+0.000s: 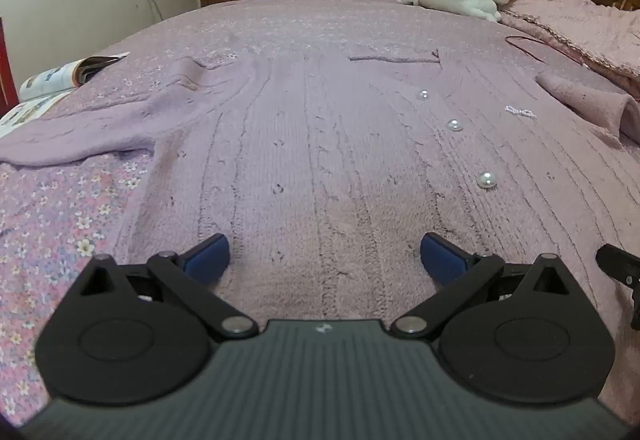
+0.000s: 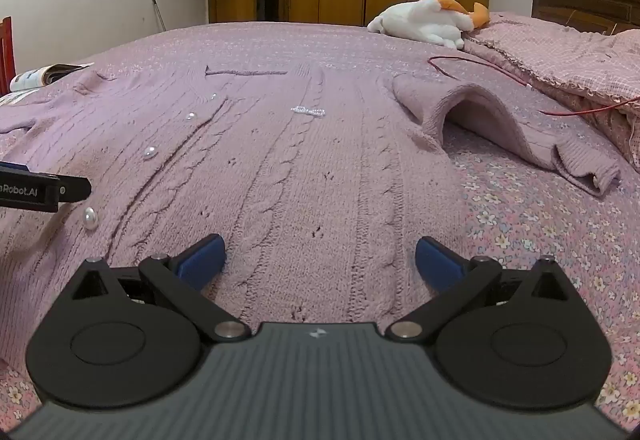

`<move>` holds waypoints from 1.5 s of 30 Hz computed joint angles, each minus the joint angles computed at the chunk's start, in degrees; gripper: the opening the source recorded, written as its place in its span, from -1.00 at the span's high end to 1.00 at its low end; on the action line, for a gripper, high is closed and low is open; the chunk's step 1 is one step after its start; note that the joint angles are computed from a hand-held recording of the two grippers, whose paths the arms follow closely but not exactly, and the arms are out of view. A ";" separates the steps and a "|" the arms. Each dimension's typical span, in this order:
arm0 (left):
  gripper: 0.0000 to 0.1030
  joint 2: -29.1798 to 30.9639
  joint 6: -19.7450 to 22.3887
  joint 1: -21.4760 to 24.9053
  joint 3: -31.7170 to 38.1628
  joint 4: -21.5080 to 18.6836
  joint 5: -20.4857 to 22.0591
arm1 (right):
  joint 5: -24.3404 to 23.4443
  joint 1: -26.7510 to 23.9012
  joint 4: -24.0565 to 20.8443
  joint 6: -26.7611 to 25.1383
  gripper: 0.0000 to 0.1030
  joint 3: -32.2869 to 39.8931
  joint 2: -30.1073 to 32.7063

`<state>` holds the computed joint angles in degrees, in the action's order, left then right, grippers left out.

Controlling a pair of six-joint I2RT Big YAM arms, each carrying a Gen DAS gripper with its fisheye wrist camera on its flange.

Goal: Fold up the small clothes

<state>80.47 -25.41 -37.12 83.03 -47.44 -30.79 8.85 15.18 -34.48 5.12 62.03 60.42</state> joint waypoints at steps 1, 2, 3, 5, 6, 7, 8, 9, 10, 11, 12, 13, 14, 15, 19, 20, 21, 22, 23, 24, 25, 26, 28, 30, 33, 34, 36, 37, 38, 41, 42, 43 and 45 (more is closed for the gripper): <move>-1.00 -0.20 -0.24 -0.11 -0.55 0.76 -0.53 | 0.13 0.05 0.37 -0.01 -1.00 -0.24 -0.13; -1.00 0.84 0.63 -0.57 0.30 -0.02 -1.98 | 0.35 0.16 0.66 0.00 -1.00 -0.44 -0.24; -1.00 1.19 1.01 -0.69 0.69 -0.33 -2.25 | 0.85 0.56 0.62 0.13 -1.00 -0.79 -0.74; -1.00 2.05 0.41 -0.39 2.27 -1.98 -1.46 | 0.97 0.64 1.22 0.12 -1.00 -1.02 -0.45; -1.00 2.45 0.17 -0.23 2.97 -2.64 -1.04 | 1.17 0.94 1.56 0.32 -1.00 -1.39 -0.56; -1.00 2.75 0.12 -0.19 3.41 -2.90 -0.93 | 1.37 1.17 1.76 0.47 -1.00 -1.64 -0.69; -1.00 2.96 0.08 -0.23 3.60 -2.83 -1.05 | 1.44 1.29 1.69 0.64 -1.00 -1.45 -0.58; -1.00 3.13 0.11 -0.32 3.69 -2.60 -1.29 | 1.44 1.24 1.40 0.78 -1.00 -1.18 -0.51; -1.00 3.31 0.13 -0.39 3.83 -2.44 -1.48 | 0.65 0.44 1.51 0.37 -1.00 -1.26 -0.72; -1.00 3.56 -0.01 -0.39 4.13 -2.52 -1.50 | 0.68 0.46 1.49 0.36 -1.00 -1.26 -0.74; -1.00 2.12 -0.03 -0.44 2.42 -2.25 -1.72 | 0.70 0.49 1.44 0.36 -1.00 -1.25 -0.77; -1.00 2.17 -0.18 -0.41 2.45 -2.45 -1.65 | 0.79 0.58 1.39 0.39 -1.00 -1.20 -0.72; -1.00 2.27 -0.31 -0.39 2.64 -2.69 -1.58 | 0.91 0.67 1.41 0.39 -1.00 -1.21 -0.70; -1.00 2.20 -0.53 -0.46 2.72 -2.93 -1.62 | 0.90 0.65 1.56 0.42 -1.00 -1.32 -0.72; -1.00 2.41 -1.25 -0.68 3.30 -4.13 -1.74 | 0.69 0.58 1.04 0.58 -1.00 -0.98 -0.55; -1.00 2.49 -1.50 -0.68 3.60 -4.64 -1.61 | 0.77 0.62 0.97 0.59 -1.00 -0.93 -0.53; -1.00 2.37 -1.60 -0.63 3.67 -4.96 -1.47 | 0.86 0.66 0.95 0.55 -1.00 -0.92 -0.51; -1.00 2.35 -1.72 -0.58 3.79 -5.25 -1.31 | 0.89 0.68 0.87 0.57 -1.00 -0.86 -0.49; -1.00 2.26 -1.78 -0.55 3.81 -5.44 -1.17 | 0.75 0.61 0.84 0.63 -1.00 -0.90 -0.53; -1.00 2.16 -1.89 -0.54 3.84 -5.68 -1.06 | 0.75 0.62 0.64 0.67 -1.00 -0.79 -0.50; -1.00 2.10 -2.06 -0.55 3.94 -6.06 -0.91 | 0.76 0.65 0.40 0.70 -1.00 -0.68 -0.48; -1.00 2.04 -2.23 -0.64 3.93 -6.30 -0.90 | 0.79 0.69 0.09 0.73 -1.00 -0.54 -0.48; -1.00 2.02 -2.54 -0.81 4.14 -7.08 -0.78 | 0.74 0.76 -0.03 0.74 -1.00 -0.72 -0.69; -1.00 2.14 -2.65 -0.73 4.72 -8.19 -0.19 | 0.72 0.84 -0.41 0.75 -1.00 -0.69 -0.85; -1.00 2.21 -3.19 -0.68 5.38 -9.67 0.72 | 0.67 0.89 -0.97 0.74 -1.00 -0.63 -1.04; -1.00 2.20 -3.27 -0.69 5.51 -10.02 0.87 | 0.66 0.88 -1.21 0.75 -1.00 -0.52 -1.02; -1.00 2.23 -3.32 -0.76 5.66 -10.36 0.87 | 0.65 0.96 -1.85 0.71 -1.00 -0.51 -1.23; -1.00 2.26 -3.27 -0.77 5.73 -10.45 0.86 | 0.55 0.99 -2.59 0.71 -1.00 -0.15 -1.13; -1.00 2.26 -3.30 -0.78 5.79 -10.56 0.88 | 0.25 0.94 -3.67 0.73 -1.00 0.32 -1.08; -1.00 2.38 -3.86 -0.69 6.53 -11.67 1.64 | -1.18 0.49 -7.16 0.55 -1.00 1.80 -0.86; -1.00 2.53 -3.95 -0.69 7.00 -12.44 1.90 | -1.56 0.41 -8.29 0.43 -1.00 2.30 -0.80; -1.00 2.68 -3.93 -0.77 7.44 -13.20 2.07 | -1.88 0.36 -9.24 0.31 -1.00 2.75 -0.65; -1.00 2.73 -4.31 -0.88 7.94 -14.25 2.54 | -2.55 0.20 -11.08 0.19 -1.00 3.65 -0.37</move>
<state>83.21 -29.71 -38.00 90.97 -61.70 -28.25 6.30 15.39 -45.56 5.30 65.68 60.05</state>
